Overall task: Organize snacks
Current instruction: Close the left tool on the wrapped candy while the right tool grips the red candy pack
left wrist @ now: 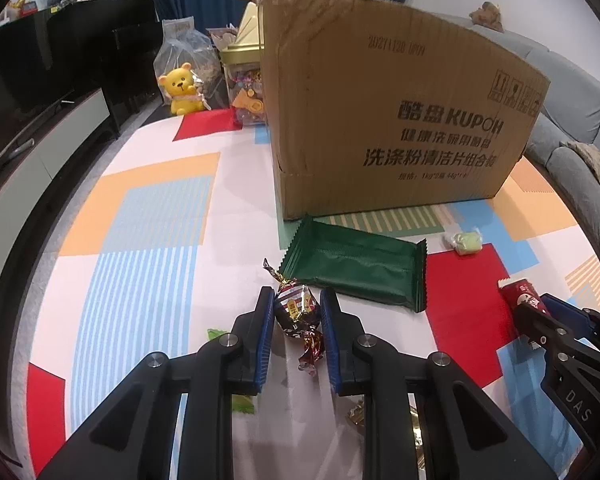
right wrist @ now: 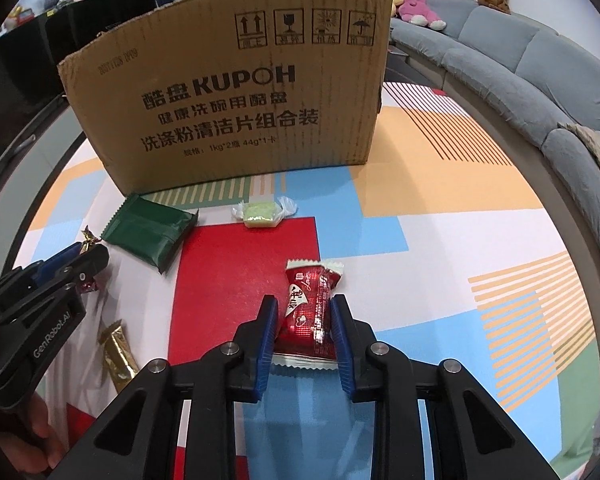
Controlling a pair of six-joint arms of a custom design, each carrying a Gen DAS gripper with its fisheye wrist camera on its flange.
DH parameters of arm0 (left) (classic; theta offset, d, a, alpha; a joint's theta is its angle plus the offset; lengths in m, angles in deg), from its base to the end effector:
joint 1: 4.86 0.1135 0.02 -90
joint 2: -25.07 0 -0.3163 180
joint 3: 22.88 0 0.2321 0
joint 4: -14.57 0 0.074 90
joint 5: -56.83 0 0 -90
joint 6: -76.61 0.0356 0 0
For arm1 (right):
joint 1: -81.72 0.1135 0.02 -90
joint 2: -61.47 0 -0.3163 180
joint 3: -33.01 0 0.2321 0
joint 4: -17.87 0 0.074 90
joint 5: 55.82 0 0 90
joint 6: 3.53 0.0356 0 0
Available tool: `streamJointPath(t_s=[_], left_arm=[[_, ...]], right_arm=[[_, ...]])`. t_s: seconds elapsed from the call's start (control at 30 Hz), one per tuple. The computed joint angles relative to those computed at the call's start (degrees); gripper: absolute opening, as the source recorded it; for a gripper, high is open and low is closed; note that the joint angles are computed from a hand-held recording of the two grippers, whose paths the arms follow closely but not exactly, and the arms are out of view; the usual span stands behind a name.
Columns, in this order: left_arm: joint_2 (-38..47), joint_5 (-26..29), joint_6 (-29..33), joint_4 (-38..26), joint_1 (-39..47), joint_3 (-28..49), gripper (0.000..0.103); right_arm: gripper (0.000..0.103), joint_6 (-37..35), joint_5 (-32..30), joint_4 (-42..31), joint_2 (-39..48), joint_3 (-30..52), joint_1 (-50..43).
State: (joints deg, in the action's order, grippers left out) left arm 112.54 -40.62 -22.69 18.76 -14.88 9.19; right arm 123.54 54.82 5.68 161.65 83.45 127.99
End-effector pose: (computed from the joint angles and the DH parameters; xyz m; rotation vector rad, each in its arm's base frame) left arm 0.2040 -0.0314 0.1532 -0.0408 2.4538 0.0125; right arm 0.2001 0.1911 0.1530 -0.0885 2.5426 0.0767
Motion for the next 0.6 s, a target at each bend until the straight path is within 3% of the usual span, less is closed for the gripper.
streamJointPath(t_s=[0.6], left_arm=[[-11.49,-2.81,-1.94,-10.01,-2.17,1.23,0.024]], right_arm=[[0.027,-0.97,1.37,-3.52,-6.09,0.57,1.4]])
